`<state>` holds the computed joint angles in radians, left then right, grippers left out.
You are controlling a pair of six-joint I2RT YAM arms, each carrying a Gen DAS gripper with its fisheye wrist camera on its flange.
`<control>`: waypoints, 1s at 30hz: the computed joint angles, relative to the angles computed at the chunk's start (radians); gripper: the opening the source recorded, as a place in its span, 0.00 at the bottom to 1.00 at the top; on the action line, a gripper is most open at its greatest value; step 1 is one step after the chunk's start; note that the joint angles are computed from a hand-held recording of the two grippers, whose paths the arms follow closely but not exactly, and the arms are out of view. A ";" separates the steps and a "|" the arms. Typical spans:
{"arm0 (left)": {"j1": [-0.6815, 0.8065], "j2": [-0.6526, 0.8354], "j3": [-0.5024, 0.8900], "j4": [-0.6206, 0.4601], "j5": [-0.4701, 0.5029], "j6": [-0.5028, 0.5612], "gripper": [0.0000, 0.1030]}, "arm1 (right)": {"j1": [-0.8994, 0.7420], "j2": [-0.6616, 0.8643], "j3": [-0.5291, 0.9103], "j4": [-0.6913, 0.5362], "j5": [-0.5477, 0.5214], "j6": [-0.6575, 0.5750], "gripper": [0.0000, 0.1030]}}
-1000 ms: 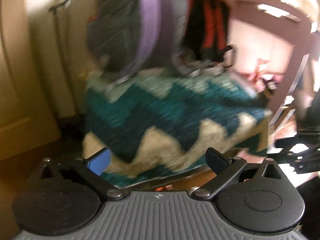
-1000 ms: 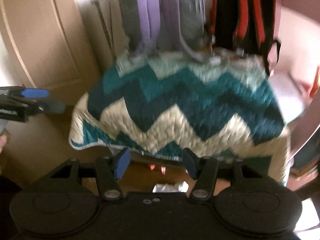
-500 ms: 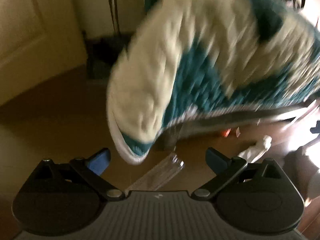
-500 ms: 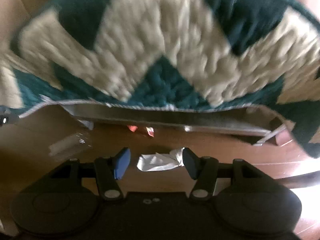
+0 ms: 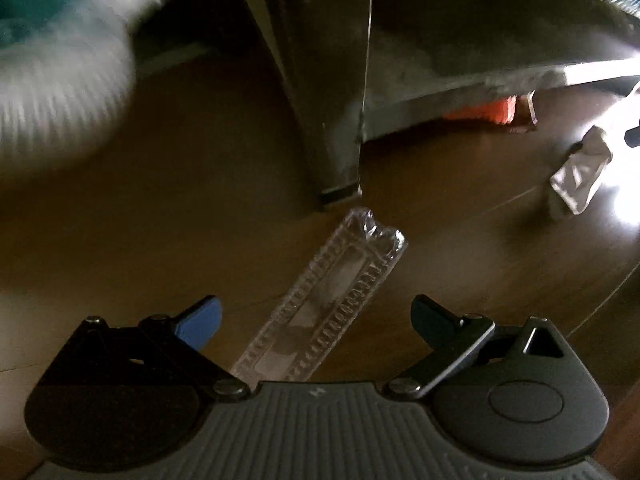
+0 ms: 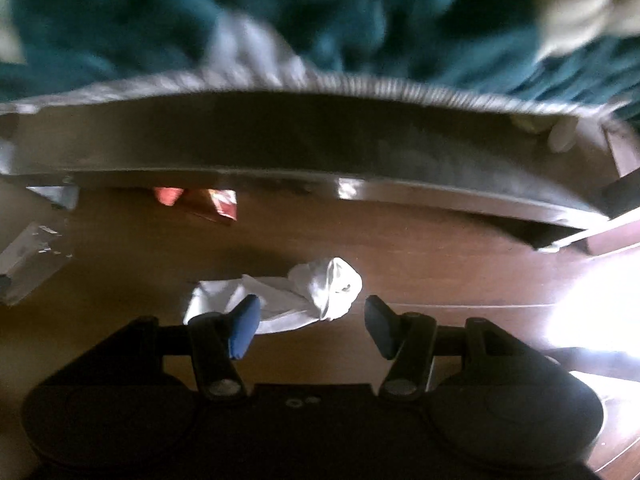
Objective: Collect trash
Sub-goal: 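Grasp the crumpled white tissue with right tool while left grasps the clear plastic tray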
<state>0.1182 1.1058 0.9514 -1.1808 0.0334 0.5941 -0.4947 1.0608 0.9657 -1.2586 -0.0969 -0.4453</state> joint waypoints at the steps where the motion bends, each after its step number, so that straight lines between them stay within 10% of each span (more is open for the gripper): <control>1: -0.004 0.019 -0.014 0.013 -0.010 -0.009 0.99 | 0.017 0.012 -0.022 0.032 0.017 0.021 0.56; 15: -0.018 0.042 -0.165 0.152 -0.095 -0.022 0.94 | 0.048 0.118 -0.169 0.229 0.075 0.156 0.54; 25: -0.034 0.024 -0.123 0.088 -0.047 -0.013 0.42 | 0.072 0.137 -0.176 0.228 0.061 0.142 0.42; 27: -0.066 0.005 -0.126 0.064 -0.061 -0.016 0.41 | 0.108 0.138 -0.165 0.207 0.076 0.130 0.23; 30: -0.110 -0.030 -0.125 0.019 -0.073 -0.011 0.41 | 0.139 0.132 -0.145 0.169 0.085 0.131 0.20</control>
<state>0.0083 1.0759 0.8259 -1.1617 -0.0398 0.5828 -0.3554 1.1930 0.8203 -1.0891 -0.0119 -0.3148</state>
